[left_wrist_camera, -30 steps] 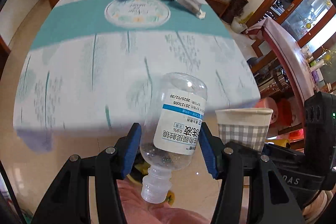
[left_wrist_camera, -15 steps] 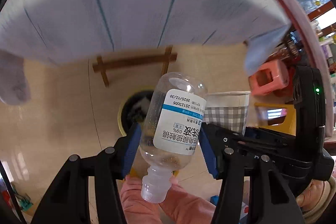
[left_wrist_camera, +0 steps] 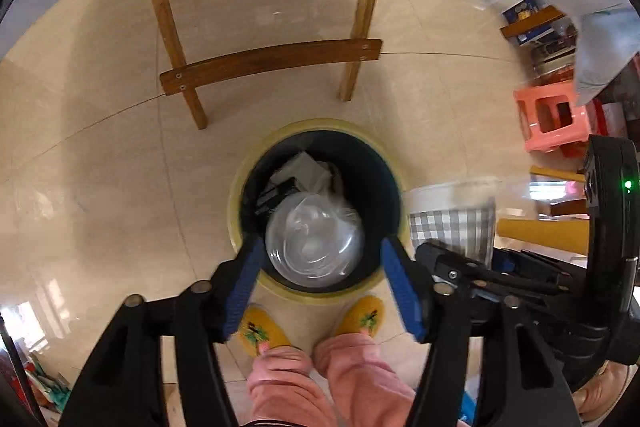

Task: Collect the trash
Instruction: 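Carry bottle and paper cup over the trash bin while opening both grippers to drop them, then raise both open grippers back toward the table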

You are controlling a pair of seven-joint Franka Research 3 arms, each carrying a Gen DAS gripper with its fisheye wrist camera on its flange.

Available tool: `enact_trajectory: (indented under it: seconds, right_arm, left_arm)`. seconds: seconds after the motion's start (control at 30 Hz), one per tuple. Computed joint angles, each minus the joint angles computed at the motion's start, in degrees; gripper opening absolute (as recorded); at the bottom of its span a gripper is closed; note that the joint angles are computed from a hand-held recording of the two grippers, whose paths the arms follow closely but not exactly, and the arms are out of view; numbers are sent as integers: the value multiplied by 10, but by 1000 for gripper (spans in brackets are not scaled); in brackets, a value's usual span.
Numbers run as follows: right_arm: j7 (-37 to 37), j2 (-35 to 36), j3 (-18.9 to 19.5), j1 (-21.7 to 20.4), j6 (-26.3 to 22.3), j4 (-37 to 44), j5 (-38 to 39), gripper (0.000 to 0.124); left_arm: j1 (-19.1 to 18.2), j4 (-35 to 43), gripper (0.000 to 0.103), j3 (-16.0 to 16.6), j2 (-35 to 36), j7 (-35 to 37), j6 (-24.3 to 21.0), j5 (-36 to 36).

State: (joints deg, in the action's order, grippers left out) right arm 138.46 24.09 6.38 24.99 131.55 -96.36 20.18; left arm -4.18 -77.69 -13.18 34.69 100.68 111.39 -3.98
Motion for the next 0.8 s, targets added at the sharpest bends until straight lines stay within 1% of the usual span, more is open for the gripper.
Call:
enact_trajectory:
  seconds: [0.03,0.07,0.1,0.13,0.3,0.43,0.63,0.8]
  right_arm:
    - [-1,3,2,0,7,-1,5,54]
    - [-1,4,2,0,8,1,5,56]
    - [3,6,0,4,5,5,-2,62]
    - [5,5,-1,6,4,6,-8,64]
    - [22,-4,-4,12,0,12,-19,64]
    - [33,-21,-2,13,-13,17,-20,64]
    - [76,-68,-5,19,-53,32,-46,64]
    - [122,-93,-8,27,-96,78,-91,64]
  left_arm:
    - [0,-5,71,2,-2,0,9,3]
    - [2,-4,72,2,-1,0,8,3]
    - [4,4,73,4,6,2,7,3]
    - [6,5,73,5,6,2,7,4]
    - [16,6,74,10,-6,1,-3,8]
    - [26,4,75,11,-33,8,-16,4]
    - [40,35,75,10,-74,27,-53,-18]
    - [41,78,76,11,-92,45,-77,-30]
